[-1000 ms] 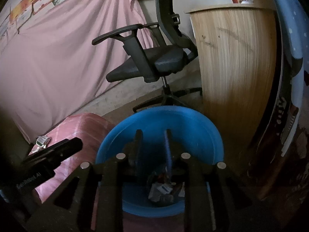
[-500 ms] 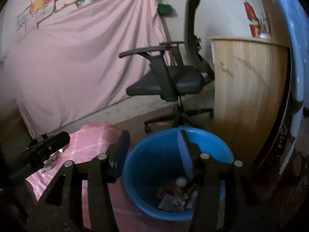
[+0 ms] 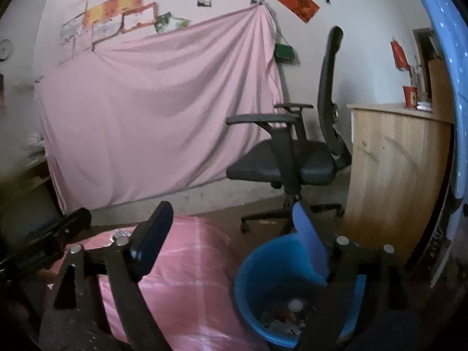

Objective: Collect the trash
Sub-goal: 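Move both open tools back over the table, then lower both open tools toward the remaining items on the table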

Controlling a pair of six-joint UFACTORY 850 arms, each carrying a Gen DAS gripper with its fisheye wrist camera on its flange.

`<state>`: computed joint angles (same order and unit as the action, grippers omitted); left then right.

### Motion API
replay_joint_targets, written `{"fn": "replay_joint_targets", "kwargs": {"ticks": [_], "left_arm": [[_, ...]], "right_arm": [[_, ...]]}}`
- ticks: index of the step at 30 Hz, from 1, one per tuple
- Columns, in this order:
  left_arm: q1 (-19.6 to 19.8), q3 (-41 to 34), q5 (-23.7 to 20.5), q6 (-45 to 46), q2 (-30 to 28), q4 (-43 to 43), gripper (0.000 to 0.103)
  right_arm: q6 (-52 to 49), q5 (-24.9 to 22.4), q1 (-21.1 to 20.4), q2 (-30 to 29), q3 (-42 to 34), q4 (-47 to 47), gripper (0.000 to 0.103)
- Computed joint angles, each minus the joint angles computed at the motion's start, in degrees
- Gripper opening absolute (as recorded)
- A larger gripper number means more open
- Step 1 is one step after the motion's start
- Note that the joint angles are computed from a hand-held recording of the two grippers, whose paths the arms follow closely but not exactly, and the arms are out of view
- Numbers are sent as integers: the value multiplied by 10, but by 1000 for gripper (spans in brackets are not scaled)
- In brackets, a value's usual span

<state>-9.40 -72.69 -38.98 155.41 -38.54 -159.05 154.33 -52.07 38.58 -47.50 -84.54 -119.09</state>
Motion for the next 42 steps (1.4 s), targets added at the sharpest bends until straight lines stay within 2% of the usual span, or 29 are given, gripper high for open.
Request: {"fn": "replay_joint_targets", "kwargs": {"ticks": [8, 15, 21, 32, 42], "left_arm": [[33, 51, -62, 47, 24, -73, 101], [66, 89, -106, 77, 39, -110, 101], [84, 115, -132, 123, 43, -147, 101], [100, 115, -149, 155, 20, -169, 101], [103, 96, -155, 144, -6, -157, 101]], "right_arm": [[12, -53, 25, -27, -34, -54, 103], [-12, -77, 45, -60, -75, -100, 103], [-28, -52, 53, -91, -121, -125, 103], [-43, 3, 54, -137, -185, -138, 103], [-81, 12, 53, -159, -211, -112, 103]]}}
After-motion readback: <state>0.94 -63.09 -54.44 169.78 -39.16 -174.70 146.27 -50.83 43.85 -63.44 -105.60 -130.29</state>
